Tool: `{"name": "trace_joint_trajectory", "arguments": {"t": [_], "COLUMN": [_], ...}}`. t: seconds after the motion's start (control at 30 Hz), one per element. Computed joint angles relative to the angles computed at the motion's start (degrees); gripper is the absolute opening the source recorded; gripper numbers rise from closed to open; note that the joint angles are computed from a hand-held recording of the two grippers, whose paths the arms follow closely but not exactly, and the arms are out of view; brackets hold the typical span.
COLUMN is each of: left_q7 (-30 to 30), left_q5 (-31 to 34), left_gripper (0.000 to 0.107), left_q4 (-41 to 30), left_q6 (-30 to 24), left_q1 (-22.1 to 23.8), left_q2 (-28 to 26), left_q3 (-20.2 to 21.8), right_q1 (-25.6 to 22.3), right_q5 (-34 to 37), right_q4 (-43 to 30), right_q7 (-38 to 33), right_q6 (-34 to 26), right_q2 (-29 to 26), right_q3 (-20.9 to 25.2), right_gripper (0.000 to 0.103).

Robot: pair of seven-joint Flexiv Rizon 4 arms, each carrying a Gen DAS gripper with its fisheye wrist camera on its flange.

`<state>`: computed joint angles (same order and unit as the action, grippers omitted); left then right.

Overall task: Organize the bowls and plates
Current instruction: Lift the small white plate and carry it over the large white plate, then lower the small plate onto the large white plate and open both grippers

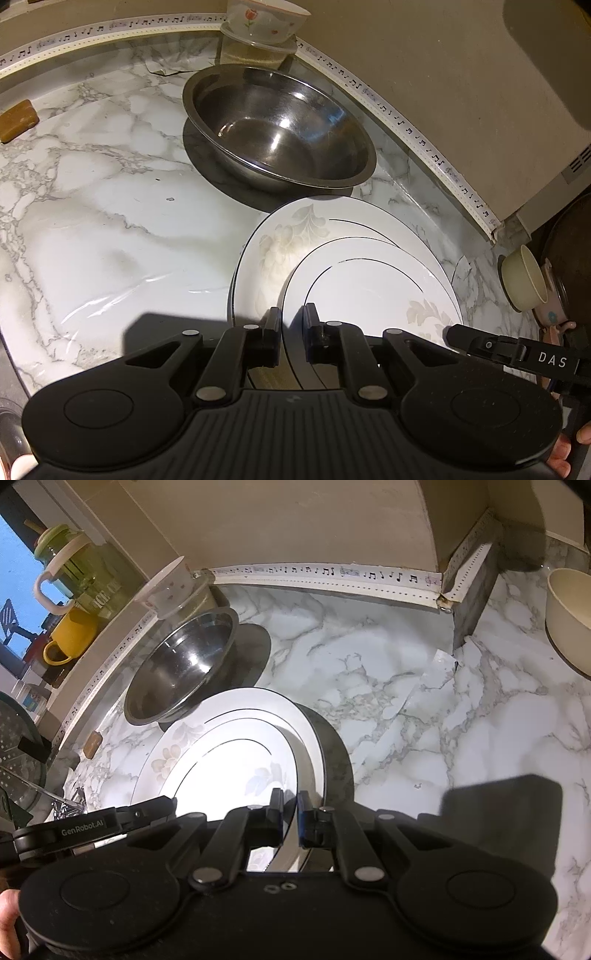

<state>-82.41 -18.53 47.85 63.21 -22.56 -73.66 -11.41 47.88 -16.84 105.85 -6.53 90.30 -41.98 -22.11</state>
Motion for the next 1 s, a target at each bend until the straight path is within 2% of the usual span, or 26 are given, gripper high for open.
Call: {"name": "trace_joint_trajectory", "arguments": {"t": [0.2, 0.57, 1.0], "left_q7": [1.6, 4.0, 2.5], "left_q5": [0.0, -0.6, -1.0], "left_gripper": [0.01, 0.01, 0.01], "left_q4": [-0.7, -1.9, -1.8], "left_q6": [-0.1, -0.8, 0.3], "left_q1": [0.1, 0.0, 0.0], "left_q2": [-0.6, -1.4, -1.4], "left_q3": [-0.6, -1.0, -0.4], "right_q1": [-0.3, 1.3, 1.9], "right_q5": [-0.1, 2.5, 5.3], "right_q4": [0.1, 2.1, 1.6], "right_q7": [-0.1, -0.3, -1.5], "right_q6": [-0.3, 2.9, 2.6], "right_q2": [0.2, 0.5, 0.4], "right_q3": [0.3, -1.4, -1.5], "right_gripper": [0.008, 0.006, 0.005]}}
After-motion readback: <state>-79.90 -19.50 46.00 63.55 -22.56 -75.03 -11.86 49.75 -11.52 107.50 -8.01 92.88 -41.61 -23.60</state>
